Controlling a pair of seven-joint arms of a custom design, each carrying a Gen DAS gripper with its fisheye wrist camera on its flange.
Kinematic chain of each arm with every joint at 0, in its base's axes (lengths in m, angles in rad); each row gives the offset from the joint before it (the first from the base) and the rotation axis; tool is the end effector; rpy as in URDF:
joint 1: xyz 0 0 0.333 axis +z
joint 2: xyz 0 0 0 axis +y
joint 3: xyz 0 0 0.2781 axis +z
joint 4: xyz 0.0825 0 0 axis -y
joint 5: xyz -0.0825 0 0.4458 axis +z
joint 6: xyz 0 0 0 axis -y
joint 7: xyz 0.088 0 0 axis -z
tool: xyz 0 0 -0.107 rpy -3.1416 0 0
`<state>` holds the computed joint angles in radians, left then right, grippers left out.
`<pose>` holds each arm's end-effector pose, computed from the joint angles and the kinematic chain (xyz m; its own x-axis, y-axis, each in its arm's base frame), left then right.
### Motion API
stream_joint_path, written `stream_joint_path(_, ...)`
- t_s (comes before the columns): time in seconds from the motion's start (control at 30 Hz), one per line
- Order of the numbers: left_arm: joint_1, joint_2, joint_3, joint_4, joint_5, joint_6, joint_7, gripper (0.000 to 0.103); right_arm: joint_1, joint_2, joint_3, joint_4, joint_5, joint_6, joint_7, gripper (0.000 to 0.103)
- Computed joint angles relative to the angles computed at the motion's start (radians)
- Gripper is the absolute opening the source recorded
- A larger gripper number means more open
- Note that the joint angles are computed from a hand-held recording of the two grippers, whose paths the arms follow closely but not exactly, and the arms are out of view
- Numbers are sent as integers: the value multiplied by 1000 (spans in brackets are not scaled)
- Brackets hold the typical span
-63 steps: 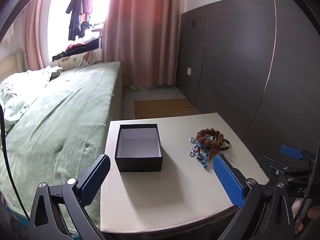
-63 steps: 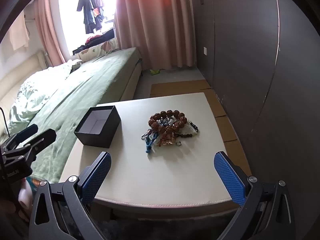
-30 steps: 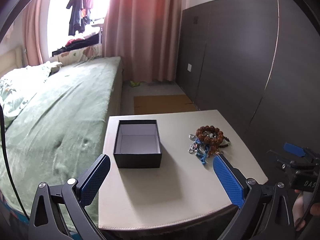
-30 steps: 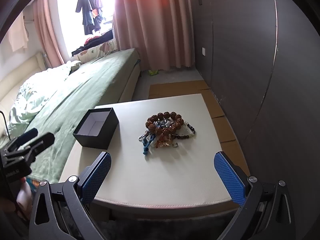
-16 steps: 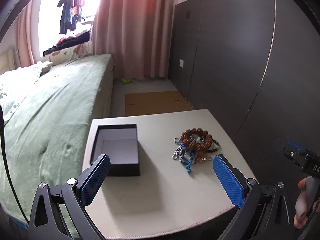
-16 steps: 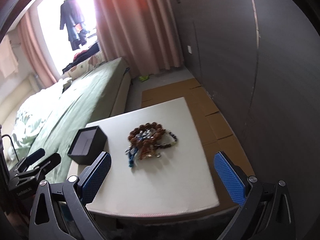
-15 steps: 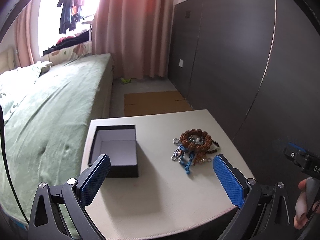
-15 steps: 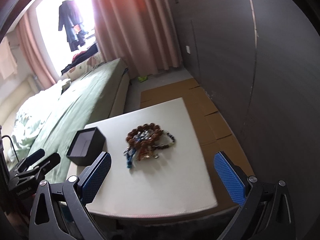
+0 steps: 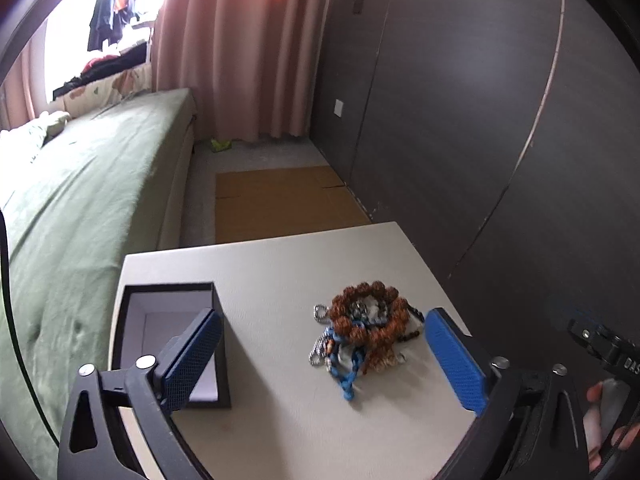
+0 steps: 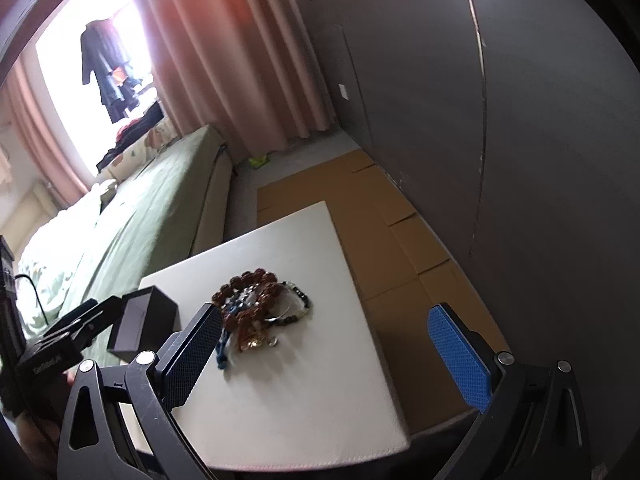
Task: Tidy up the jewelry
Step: 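Reach the left tool to the brown bead bracelet and close on it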
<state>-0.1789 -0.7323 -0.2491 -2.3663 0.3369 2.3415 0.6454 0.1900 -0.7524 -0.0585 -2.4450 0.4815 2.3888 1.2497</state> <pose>0.4206 -0.2062 0.6156 0.2757 -0.9490 0.1526 -0.6306 -0.2984 -0.7165 0.4551 0.0611 0.5950 0.3208 -0.8992 -0.2976 -0.7388 -0.0410 -0.6726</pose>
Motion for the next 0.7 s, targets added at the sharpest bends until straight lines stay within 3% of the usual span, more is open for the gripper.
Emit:
stream_joint_path(0.1, -3, 36, 34, 7, -31, 21, 22, 79, -3, 29, -2, 15, 5, -9, 22, 103)
stream_joint_path(0.23, -11, 59, 73, -21, -93, 79, 50, 71, -4, 62, 1, 27, 14, -7, 47, 103)
stream_joint_path(0.33, -34, 97, 105, -21, -164, 90, 90, 58, -8, 74, 10, 29, 9, -13, 72, 101)
stream_joint_path(0.43, -48, 140, 119, -11, -224, 126, 132, 57, -9, 90, 18, 34, -1, -19, 94, 100)
stream_joint_path(0.7, -39, 238, 102, 40, -268, 117, 184, 56, -7, 141, 33, 57, -17, -11, 163, 100)
